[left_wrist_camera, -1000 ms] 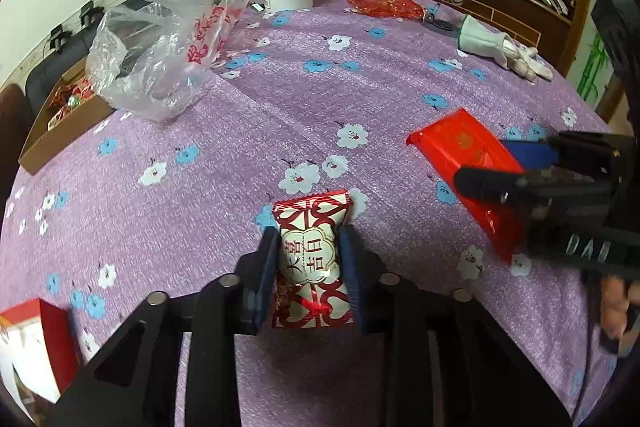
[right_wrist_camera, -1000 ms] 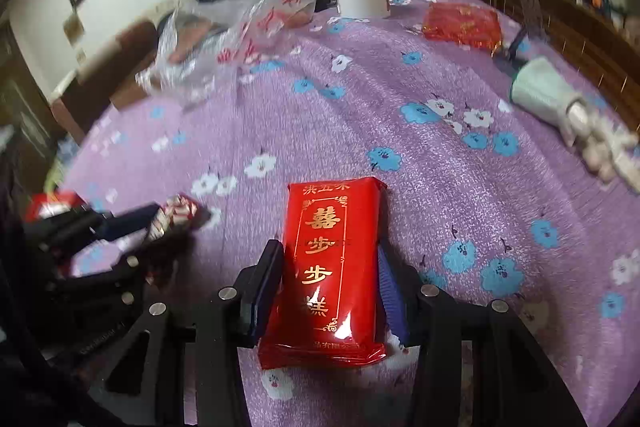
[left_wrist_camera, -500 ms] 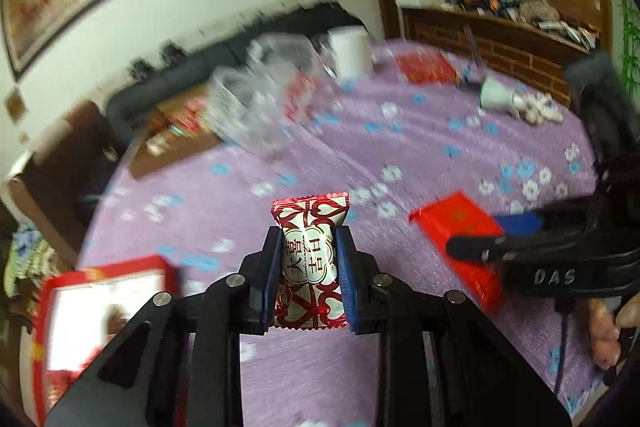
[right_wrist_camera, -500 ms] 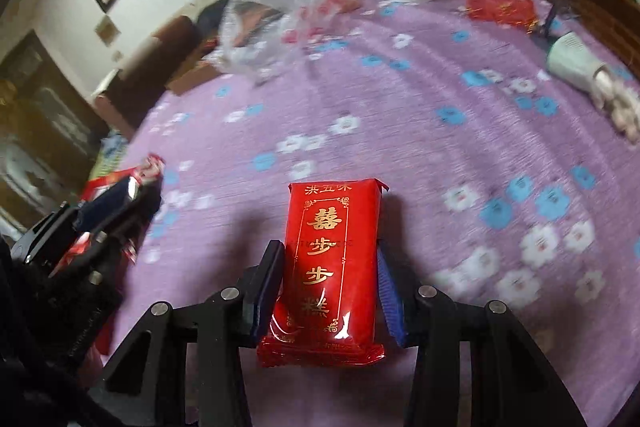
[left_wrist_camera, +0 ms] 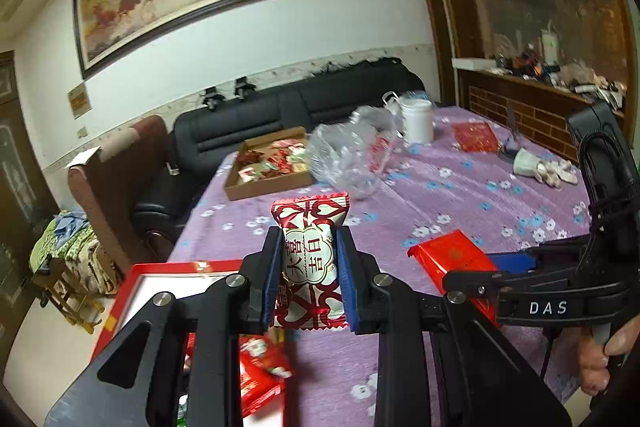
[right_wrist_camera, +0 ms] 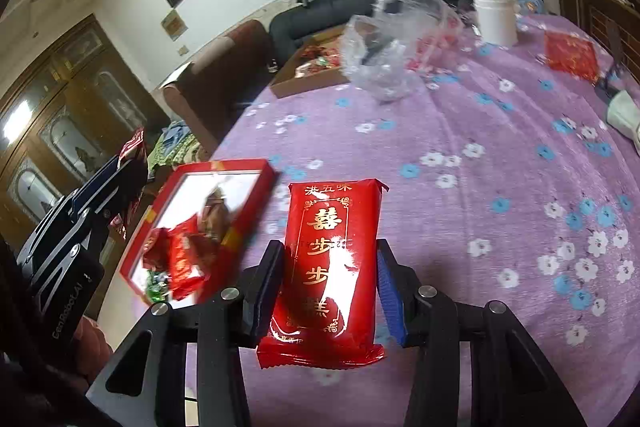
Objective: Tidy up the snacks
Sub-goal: 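Carry the candy and the red gold-text packet toward the white tray with both grippers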
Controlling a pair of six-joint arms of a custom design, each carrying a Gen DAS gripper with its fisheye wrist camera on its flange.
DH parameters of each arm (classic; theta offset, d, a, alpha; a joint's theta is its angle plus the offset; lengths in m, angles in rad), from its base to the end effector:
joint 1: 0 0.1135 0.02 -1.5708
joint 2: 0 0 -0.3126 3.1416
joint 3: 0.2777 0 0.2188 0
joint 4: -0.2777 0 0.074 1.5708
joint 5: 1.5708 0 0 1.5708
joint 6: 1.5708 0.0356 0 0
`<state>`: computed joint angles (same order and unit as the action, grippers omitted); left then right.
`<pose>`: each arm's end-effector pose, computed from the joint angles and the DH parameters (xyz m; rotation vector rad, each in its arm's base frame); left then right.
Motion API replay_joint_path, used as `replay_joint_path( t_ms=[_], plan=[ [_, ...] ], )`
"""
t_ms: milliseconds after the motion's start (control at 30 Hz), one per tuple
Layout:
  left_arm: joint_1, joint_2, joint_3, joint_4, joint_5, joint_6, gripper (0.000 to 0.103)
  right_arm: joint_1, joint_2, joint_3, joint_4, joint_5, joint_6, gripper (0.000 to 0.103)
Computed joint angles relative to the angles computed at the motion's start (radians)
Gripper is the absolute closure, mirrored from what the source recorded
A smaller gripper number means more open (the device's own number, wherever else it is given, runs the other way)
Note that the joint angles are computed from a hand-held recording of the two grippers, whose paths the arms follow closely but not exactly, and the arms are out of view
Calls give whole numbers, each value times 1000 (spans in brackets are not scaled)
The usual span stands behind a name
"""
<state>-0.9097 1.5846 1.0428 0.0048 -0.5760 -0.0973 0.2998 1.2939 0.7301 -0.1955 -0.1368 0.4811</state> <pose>0.2147 -0.2444 0.3158 0.4776 1.9569 -0.0294 0.2123 0.0707 0.2772 0.1461 2.3822 0.5412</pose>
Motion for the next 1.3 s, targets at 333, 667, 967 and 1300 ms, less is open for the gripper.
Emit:
replay_joint_path(
  t_ms=[333, 667, 967, 1300],
  plan=[
    [60, -95, -112, 51, -11, -25, 79, 209, 41, 60, 3, 127, 75, 57],
    [133, -128, -179, 73, 13, -53, 79, 305, 126, 101, 32, 144, 101, 57],
    [178, -127, -217, 84, 27, -78, 79, 354, 175, 127, 42, 150, 108, 57],
    [230, -115, -242, 91, 55, -90, 79, 363, 222, 145, 56, 136, 110, 57]
  ],
)
